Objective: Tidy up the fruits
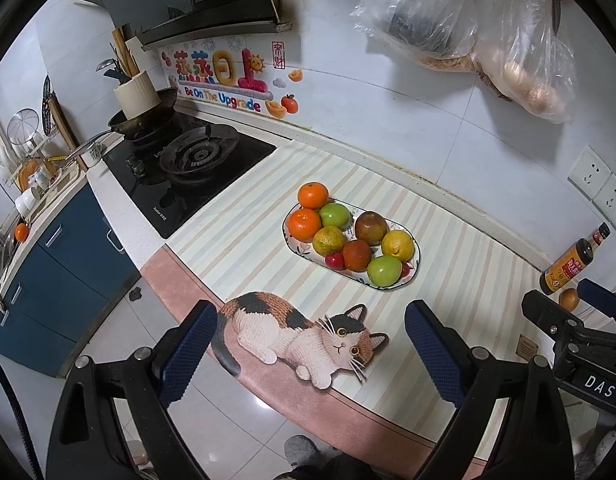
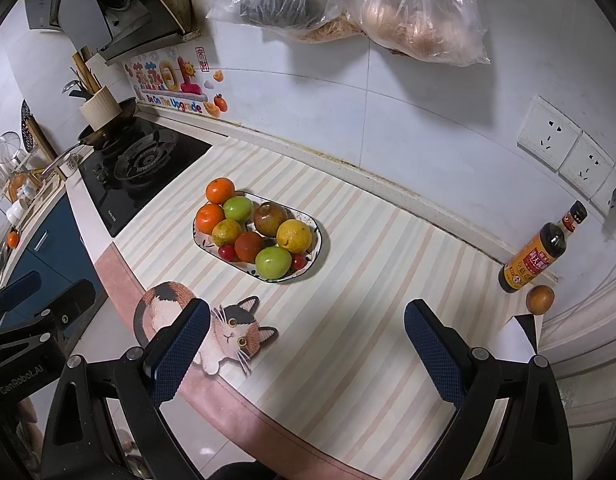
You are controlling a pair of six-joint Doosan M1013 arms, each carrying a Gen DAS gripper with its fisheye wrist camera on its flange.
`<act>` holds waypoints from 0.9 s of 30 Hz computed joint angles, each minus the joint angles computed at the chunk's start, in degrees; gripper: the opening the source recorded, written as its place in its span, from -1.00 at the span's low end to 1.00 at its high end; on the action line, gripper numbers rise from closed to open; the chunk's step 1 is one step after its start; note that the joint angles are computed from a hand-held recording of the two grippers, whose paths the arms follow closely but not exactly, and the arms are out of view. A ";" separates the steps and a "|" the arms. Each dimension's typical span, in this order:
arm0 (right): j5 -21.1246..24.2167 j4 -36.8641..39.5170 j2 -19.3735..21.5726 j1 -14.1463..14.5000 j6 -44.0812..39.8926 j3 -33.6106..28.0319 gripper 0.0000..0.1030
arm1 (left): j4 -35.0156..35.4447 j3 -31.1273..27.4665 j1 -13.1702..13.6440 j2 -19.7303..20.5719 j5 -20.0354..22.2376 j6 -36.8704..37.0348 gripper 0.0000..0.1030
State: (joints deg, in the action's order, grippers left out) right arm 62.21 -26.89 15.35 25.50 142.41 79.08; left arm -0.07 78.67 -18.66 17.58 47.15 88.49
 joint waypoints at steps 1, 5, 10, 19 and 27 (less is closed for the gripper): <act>0.05 0.01 -0.04 -0.01 -0.05 0.03 0.94 | 0.05 0.01 0.00 0.00 -0.02 -0.05 0.87; 0.08 0.14 -0.12 -0.09 -0.07 0.10 0.94 | -0.06 -0.13 -0.05 0.03 0.23 -0.19 0.87; 0.07 0.24 -0.21 -0.17 -0.56 0.27 0.94 | -0.03 -0.15 -0.12 0.00 0.22 -0.22 0.87; -0.31 0.61 -0.36 -0.27 -0.87 0.49 0.94 | 0.07 -0.07 -0.17 -0.05 0.25 -0.38 0.87; -0.33 0.85 -0.36 -0.42 -1.19 0.37 0.94 | 0.00 -0.26 -0.23 -0.04 0.56 -0.28 0.87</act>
